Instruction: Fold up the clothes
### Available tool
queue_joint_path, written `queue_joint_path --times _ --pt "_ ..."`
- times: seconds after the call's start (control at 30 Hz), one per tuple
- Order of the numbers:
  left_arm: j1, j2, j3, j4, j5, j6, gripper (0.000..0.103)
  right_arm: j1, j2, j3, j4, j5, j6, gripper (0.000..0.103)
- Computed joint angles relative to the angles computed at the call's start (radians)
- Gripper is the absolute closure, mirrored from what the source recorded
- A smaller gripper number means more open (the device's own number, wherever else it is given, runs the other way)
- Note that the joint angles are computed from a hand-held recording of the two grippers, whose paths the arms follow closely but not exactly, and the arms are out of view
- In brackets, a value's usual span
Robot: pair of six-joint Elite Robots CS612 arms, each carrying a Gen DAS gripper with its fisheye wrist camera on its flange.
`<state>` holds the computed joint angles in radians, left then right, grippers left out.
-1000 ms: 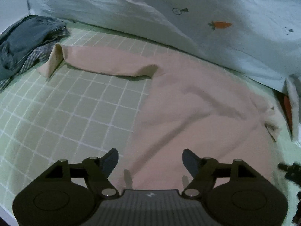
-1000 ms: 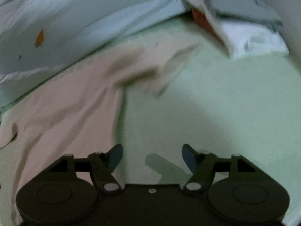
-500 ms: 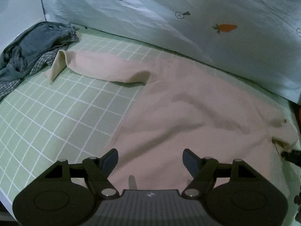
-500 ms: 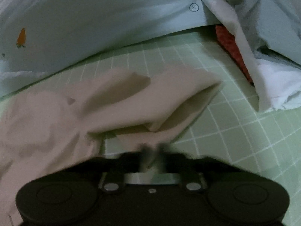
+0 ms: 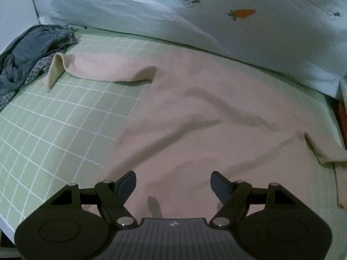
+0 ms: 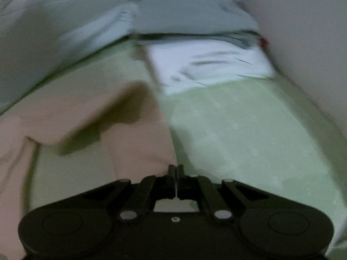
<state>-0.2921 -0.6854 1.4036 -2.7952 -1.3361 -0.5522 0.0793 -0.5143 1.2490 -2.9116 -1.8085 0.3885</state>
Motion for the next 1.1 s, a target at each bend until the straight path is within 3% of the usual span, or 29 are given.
queue_joint_path --times 0.2,0.3,0.43,0.53,0.6,0.63,0.83,0.97,1.1 --pt "-0.013 -0.02 0.04 -0.017 0.022 0.005 0.027 -0.04 -0.039 0.074 -0.027 -0.058 0.016 0.102" --pt "-0.017 -0.038 0.067 -0.023 0.04 -0.015 0.027 -0.06 -0.062 0.104 -0.066 -0.053 0.06 0.102" --pt "-0.017 -0.062 0.105 -0.022 0.059 -0.047 0.027 -0.07 -0.061 0.088 -0.087 -0.066 0.036 0.102" --pt "-0.016 -0.074 0.124 -0.014 0.069 -0.07 0.027 -0.072 -0.046 0.053 -0.03 -0.078 0.018 0.099" --pt "-0.016 -0.081 0.136 -0.013 0.074 -0.078 0.027 -0.065 -0.034 0.039 -0.014 -0.116 0.038 0.082" --pt "-0.017 -0.084 0.141 -0.012 0.078 -0.081 0.027 -0.061 -0.032 0.037 -0.016 -0.122 0.052 0.066" --pt "-0.018 -0.091 0.153 -0.002 0.08 -0.1 0.025 -0.035 -0.024 0.054 -0.07 -0.086 0.06 0.033" --pt "-0.02 -0.085 0.145 0.0 0.08 -0.09 0.024 -0.031 -0.015 0.043 -0.009 -0.106 0.176 0.023" --pt "-0.024 -0.081 0.136 0.009 0.077 -0.071 0.024 -0.037 -0.011 0.04 0.033 -0.133 0.28 0.021"
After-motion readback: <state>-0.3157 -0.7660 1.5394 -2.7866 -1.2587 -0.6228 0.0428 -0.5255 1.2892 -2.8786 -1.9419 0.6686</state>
